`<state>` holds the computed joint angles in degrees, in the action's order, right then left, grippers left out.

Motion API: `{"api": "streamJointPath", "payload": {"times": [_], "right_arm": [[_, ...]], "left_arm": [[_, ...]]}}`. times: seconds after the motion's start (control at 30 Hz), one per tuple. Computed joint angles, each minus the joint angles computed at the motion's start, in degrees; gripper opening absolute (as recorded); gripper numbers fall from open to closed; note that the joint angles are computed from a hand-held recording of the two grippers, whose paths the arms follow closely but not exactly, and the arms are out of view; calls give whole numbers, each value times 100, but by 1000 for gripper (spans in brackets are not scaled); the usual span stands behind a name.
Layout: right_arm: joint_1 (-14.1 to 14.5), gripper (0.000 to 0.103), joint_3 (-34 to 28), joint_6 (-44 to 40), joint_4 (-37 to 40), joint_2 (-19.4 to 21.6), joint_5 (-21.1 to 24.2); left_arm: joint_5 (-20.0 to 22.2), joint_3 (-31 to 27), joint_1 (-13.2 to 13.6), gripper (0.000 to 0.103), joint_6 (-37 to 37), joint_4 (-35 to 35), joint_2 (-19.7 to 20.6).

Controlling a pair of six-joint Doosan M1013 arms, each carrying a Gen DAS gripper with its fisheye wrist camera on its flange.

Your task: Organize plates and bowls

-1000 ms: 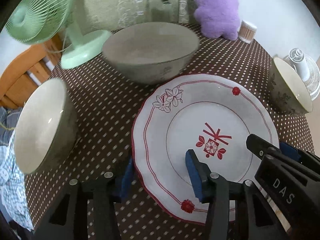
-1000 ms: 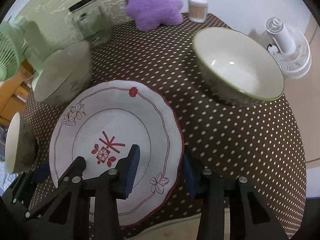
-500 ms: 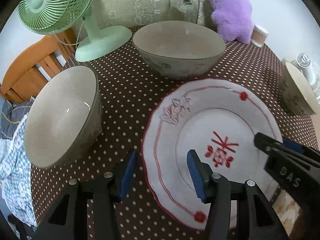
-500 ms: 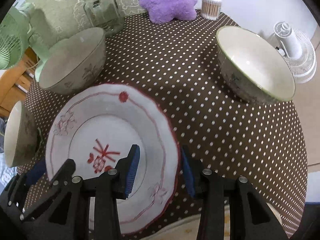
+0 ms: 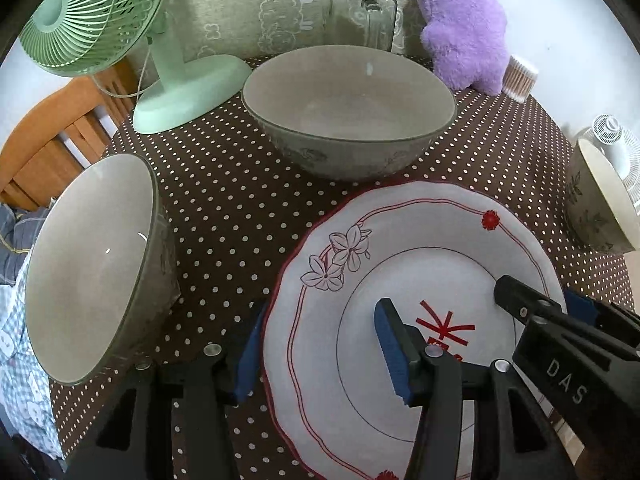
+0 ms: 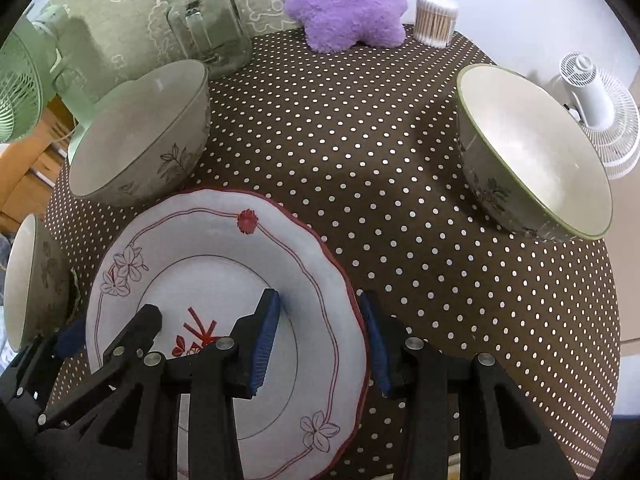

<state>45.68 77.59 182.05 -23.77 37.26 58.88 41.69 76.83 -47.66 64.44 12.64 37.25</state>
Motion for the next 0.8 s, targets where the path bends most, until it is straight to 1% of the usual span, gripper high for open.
{"api": "streamJointPath", "payload": {"times": [0.2, 0.3, 0.47, 0.6, 0.8], "right_arm": [[45, 45, -170, -9, 69, 51, 226], [87, 45, -197, 98, -2, 29, 279], [162, 45, -303, 203, -48, 0, 496], [294, 45, -406, 350, -161, -38, 738], [466, 45, -595, 673, -286, -68, 1128]], "left_arm": [[75, -8, 3, 54, 22, -61, -27], [-21, 79, -7, 54, 47, -10, -108], [-152, 207, 7, 53, 170, -63, -274], [-296, 359, 16, 53, 201, -49, -441], [-516, 609, 30, 53, 459, -160, -713]]}}
